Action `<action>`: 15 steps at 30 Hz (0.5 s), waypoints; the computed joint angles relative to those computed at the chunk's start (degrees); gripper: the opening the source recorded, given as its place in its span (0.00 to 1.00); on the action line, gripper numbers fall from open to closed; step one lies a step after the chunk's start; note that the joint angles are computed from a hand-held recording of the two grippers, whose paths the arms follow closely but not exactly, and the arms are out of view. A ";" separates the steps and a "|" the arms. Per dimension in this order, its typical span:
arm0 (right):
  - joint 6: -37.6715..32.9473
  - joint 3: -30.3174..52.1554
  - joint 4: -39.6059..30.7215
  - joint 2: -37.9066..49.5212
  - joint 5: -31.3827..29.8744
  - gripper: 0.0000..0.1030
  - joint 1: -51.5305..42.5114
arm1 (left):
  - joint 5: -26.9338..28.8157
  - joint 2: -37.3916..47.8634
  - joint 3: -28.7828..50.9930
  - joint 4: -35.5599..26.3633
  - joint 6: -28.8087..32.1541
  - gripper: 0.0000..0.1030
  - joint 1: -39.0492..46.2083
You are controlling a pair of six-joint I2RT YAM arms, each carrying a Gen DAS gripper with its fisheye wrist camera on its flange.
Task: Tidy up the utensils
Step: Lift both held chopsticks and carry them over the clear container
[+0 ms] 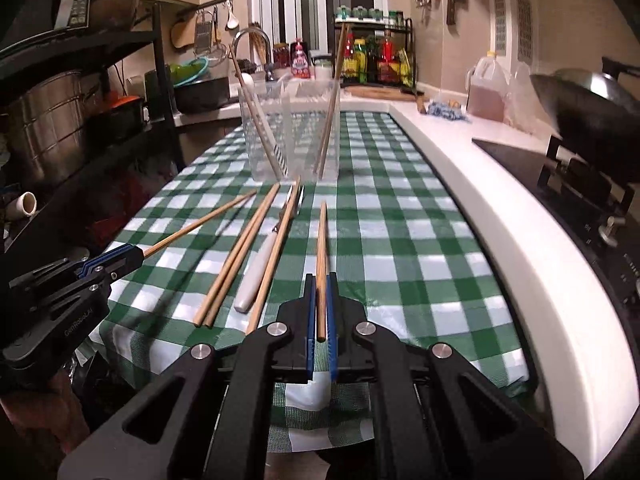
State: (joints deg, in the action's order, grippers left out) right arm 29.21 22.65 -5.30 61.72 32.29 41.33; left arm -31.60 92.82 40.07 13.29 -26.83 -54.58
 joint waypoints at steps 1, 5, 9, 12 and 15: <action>-0.11 0.31 -1.19 -1.33 0.59 0.05 0.45 | -0.70 -0.61 -0.25 0.42 0.69 0.06 -0.42; -0.29 1.54 -4.55 -4.47 2.47 0.05 1.97 | -1.27 -2.89 -0.94 0.90 1.75 0.06 -1.05; -1.00 3.07 -6.92 -6.44 3.82 0.05 2.97 | -1.69 -5.85 -1.66 0.86 1.82 0.06 -1.24; -1.53 4.06 -7.99 -7.57 3.87 0.05 2.79 | -2.01 -7.67 -1.71 0.73 2.28 0.06 -1.23; -2.14 5.17 -9.08 -8.55 4.14 0.05 2.74 | -2.30 -9.40 -1.47 0.32 2.97 0.06 -1.20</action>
